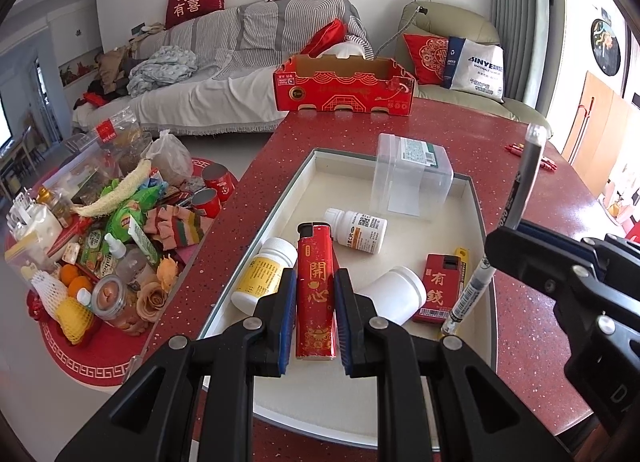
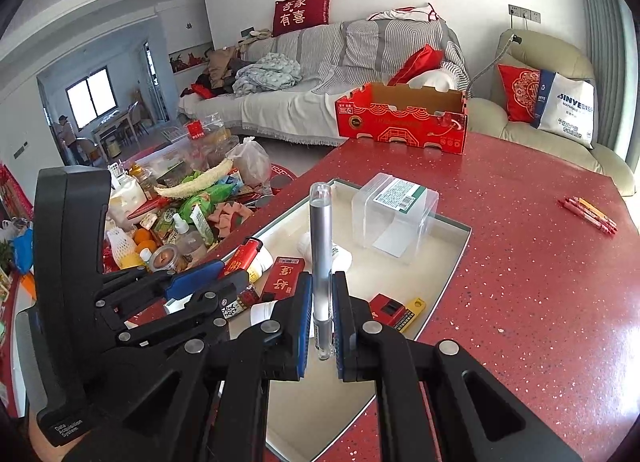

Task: Organize rigid objects
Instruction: 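Release the lighter into the tray with left tool while right tool releases the pen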

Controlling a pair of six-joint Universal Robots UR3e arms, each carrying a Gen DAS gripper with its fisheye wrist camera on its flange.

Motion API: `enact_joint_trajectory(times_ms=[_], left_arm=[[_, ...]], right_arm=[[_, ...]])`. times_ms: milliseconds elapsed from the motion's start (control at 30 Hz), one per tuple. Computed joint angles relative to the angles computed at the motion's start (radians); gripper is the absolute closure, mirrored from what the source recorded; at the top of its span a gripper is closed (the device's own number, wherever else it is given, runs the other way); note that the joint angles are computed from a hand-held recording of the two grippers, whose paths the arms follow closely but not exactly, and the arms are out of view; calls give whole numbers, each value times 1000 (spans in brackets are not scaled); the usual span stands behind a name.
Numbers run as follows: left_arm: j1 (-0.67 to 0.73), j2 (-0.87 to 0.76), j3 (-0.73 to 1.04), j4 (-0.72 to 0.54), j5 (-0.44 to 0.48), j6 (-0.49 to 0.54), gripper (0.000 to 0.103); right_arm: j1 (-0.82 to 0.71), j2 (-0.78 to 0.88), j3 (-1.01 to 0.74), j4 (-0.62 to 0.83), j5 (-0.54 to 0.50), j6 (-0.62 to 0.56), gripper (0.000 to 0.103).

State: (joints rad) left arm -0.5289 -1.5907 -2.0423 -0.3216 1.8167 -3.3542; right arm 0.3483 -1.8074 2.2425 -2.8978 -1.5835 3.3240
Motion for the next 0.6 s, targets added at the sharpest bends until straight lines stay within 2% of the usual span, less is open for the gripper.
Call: enact_joint_trajectory(times_ms=[600], left_arm=[[2, -1, 7, -3, 0, 3, 83]], right_arm=[[-2, -4, 1, 0, -1, 1, 92]])
